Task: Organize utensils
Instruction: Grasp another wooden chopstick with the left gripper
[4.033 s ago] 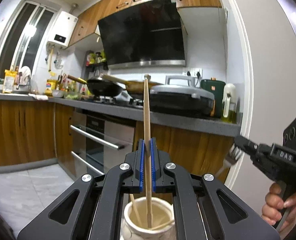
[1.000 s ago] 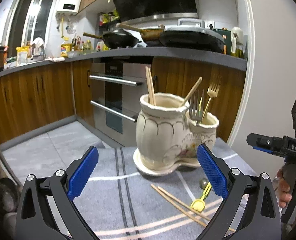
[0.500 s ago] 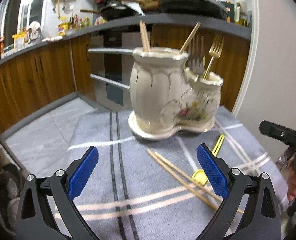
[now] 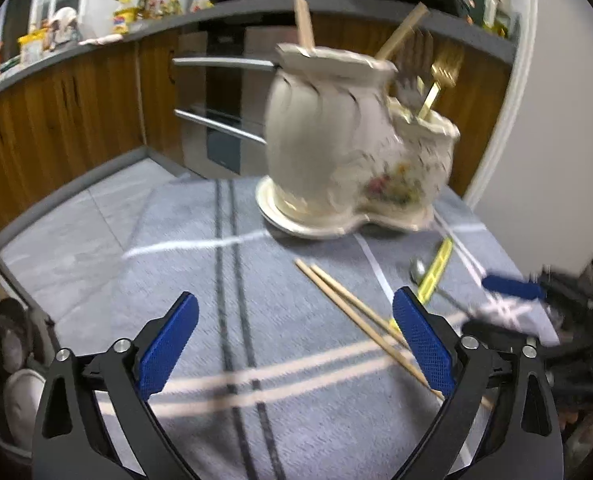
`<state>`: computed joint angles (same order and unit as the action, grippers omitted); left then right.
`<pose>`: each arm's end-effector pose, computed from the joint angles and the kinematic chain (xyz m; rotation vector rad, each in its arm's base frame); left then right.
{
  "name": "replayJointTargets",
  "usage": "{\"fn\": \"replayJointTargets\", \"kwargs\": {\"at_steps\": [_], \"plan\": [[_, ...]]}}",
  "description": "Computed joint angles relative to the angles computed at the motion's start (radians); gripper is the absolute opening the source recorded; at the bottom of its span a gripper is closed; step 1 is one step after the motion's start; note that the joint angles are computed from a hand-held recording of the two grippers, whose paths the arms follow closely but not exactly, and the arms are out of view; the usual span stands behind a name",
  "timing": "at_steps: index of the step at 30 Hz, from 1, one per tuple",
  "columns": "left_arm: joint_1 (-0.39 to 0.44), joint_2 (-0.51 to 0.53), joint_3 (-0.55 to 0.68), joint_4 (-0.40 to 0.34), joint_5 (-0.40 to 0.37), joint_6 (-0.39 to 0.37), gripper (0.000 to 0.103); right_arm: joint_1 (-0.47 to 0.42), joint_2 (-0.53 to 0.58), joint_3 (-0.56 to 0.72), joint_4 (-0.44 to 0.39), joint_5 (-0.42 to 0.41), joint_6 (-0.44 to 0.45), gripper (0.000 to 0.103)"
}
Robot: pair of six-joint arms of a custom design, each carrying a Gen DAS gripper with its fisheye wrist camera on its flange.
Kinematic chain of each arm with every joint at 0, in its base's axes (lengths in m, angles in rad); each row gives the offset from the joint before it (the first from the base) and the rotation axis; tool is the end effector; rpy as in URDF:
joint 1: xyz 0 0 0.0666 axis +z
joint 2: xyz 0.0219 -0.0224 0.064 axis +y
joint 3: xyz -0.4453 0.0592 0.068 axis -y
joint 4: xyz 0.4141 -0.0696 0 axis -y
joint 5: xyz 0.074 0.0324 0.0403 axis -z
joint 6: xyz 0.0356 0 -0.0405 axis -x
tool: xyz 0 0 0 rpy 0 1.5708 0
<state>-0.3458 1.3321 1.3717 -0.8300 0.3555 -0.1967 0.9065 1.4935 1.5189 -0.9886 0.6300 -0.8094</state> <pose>0.4396 -0.1720 0.5193 0.7953 2.2131 -0.4920 0.3422 0.4024 0.5059 0.1222 2.2935 0.0550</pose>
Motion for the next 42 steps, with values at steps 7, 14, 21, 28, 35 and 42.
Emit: {"fn": "replayJointTargets", "kwargs": {"at_steps": [7, 14, 21, 28, 35, 42], "plan": [[-0.069, -0.007, -0.024, -0.074, -0.072, -0.059, 0.077, -0.032, -0.067, -0.055, 0.006, 0.039, -0.113, 0.058], [-0.122, -0.012, -0.038, -0.085, -0.166, -0.053, 0.061, -0.028, -0.084, -0.072, 0.026, 0.034, -0.098, 0.058], [-0.167, 0.007, -0.024, -0.082, -0.227, -0.046, 0.039, -0.020, -0.090, -0.080, 0.046, 0.027, -0.082, 0.058], [-0.133, 0.018, 0.012, -0.155, -0.173, -0.122, 0.012, -0.014, -0.113, -0.096, 0.077, 0.026, -0.072, 0.058], [-0.087, 0.004, 0.010, -0.198, -0.177, -0.200, 0.000, -0.014, -0.119, -0.104, 0.093, 0.023, -0.070, 0.058], [-0.055, -0.011, 0.008, -0.194, -0.127, -0.121, 0.004, -0.016, -0.111, -0.098, 0.092, 0.025, -0.074, 0.058]]}}
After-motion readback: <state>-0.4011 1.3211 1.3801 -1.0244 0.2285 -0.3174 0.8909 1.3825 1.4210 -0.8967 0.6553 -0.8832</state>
